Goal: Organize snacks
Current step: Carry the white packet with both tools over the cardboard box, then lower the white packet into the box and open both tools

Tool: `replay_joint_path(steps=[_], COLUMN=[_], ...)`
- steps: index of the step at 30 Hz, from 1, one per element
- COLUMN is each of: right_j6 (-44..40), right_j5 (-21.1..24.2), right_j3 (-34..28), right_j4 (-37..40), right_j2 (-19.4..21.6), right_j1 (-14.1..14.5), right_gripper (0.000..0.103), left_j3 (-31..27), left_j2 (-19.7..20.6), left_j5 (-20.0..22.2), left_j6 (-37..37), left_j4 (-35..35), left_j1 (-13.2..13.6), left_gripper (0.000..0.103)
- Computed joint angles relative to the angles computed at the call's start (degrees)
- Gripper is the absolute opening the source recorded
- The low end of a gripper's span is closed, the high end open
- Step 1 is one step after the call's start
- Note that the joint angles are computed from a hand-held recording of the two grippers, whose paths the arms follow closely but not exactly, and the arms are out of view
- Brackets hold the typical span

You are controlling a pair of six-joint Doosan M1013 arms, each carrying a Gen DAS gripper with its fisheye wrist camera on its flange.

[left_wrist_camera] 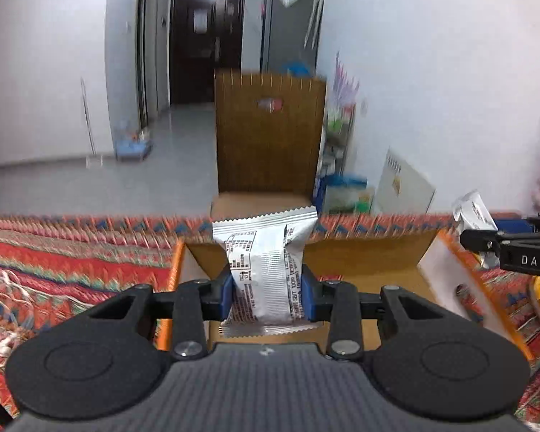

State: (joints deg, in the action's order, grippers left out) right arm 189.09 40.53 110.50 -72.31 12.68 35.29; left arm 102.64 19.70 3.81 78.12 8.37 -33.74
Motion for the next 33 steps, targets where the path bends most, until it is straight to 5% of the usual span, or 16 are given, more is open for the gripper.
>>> replay_joint_path(steps=[2,5,11,17,24,26,33], right_j6=[-4.2,-13.8,-28.6,-40.2,-43.0,-41.9,-38.0], right_j5=[-0.9,-1.4,0.8,4.3,3.9,4.4,5.8], right_j3=[-1.5,-4.4,-8.8,-12.5,-13.3,-13.0,-11.5], right_j4=[3.5,11.9,22.5,27.8,31.7,31.2,28.4], right_j2=[1.7,4.8,9.4,12.2,12.2,11.6,7.8], right_j1=[-1.4,-3.3,-4.8,-5.5,-5.8,-5.6,-3.9], right_gripper=[0.040,0.040,0.040,0.044,0.068,0.068,0.072], left_j3=[-2.6,-5.8,-9.4,-11.3,-11.7,-11.1,-9.8], left_j2=[2.3,5.2,8.7,9.9,9.4,8.3,4.5], left_j5=[3.4,8.0,13.6,17.4,18.3,17.8,19.0], left_j6=[7.1,0.2,1.2,9.6,10.3,8.1,5.4], left_j4=[-6.0,3.0,4.7,-4.3,-5.0,-3.2,-2.9], left_j1=[0.2,0.1,0.0,0.5,0.3,0.1,0.6], left_gripper=[0.036,0.036,0.036,0.041,0.055,0.074,0.079])
